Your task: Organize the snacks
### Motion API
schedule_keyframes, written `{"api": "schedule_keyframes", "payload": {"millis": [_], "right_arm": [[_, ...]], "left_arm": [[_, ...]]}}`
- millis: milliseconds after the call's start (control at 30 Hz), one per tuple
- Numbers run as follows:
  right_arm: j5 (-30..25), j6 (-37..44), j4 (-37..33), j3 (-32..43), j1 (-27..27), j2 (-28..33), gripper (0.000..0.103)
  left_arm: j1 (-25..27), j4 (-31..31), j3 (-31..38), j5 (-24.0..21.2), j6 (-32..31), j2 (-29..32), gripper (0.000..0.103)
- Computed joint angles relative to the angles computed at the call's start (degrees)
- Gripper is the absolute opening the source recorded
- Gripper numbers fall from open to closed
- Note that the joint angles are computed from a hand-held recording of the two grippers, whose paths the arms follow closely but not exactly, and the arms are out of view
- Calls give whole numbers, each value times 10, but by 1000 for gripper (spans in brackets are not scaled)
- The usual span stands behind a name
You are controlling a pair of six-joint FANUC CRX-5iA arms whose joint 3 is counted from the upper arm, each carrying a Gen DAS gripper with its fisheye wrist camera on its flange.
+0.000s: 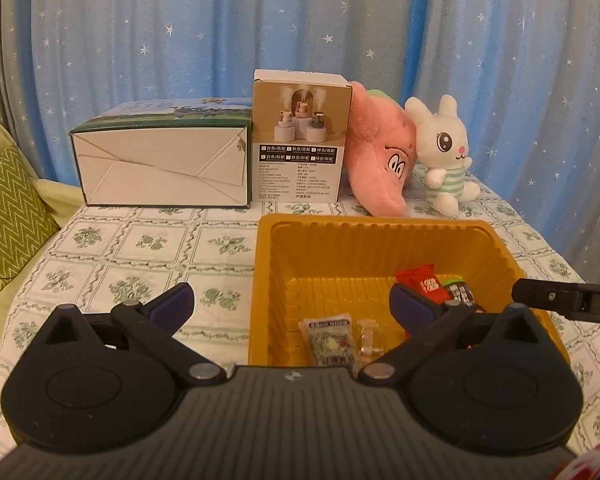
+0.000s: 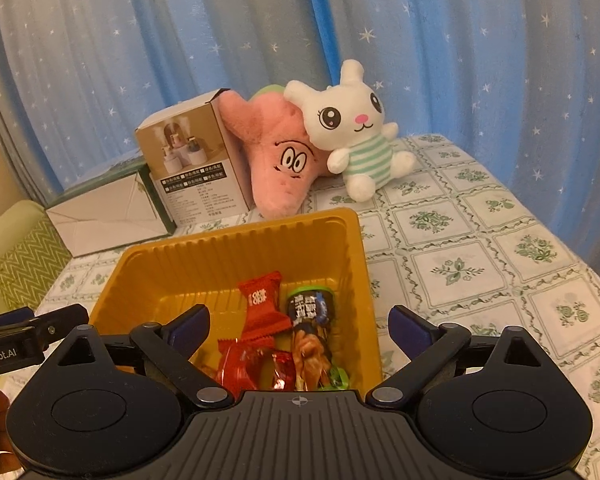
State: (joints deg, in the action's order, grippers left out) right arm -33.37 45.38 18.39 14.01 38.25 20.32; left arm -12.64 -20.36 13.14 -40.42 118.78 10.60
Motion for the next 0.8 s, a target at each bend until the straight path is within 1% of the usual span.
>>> {"api": "schedule_keyframes", "payload": {"millis": [133, 300, 467, 567, 667, 800], "right_arm": [[-1, -2, 5, -21, 5, -18, 95], [8, -36, 44, -66, 14, -50, 95], [10, -81, 79, -112, 23, -86, 95], [11, -101, 99, -139, 31, -109, 95], [10, -118, 116, -168, 42, -136, 95], [-1, -133, 118, -204, 57, -178, 95]], "left_arm": [[-9, -13, -11, -17, 18, -17, 103], [-18, -6, -36, -27, 32, -43, 103], [-42, -21, -46, -69, 74, -66, 103], [-50, -12, -61, -80, 77, -84, 103], [-68, -23, -68, -99, 85, -99, 103], [-91, -33, -78, -128, 94, -120, 103]]}}
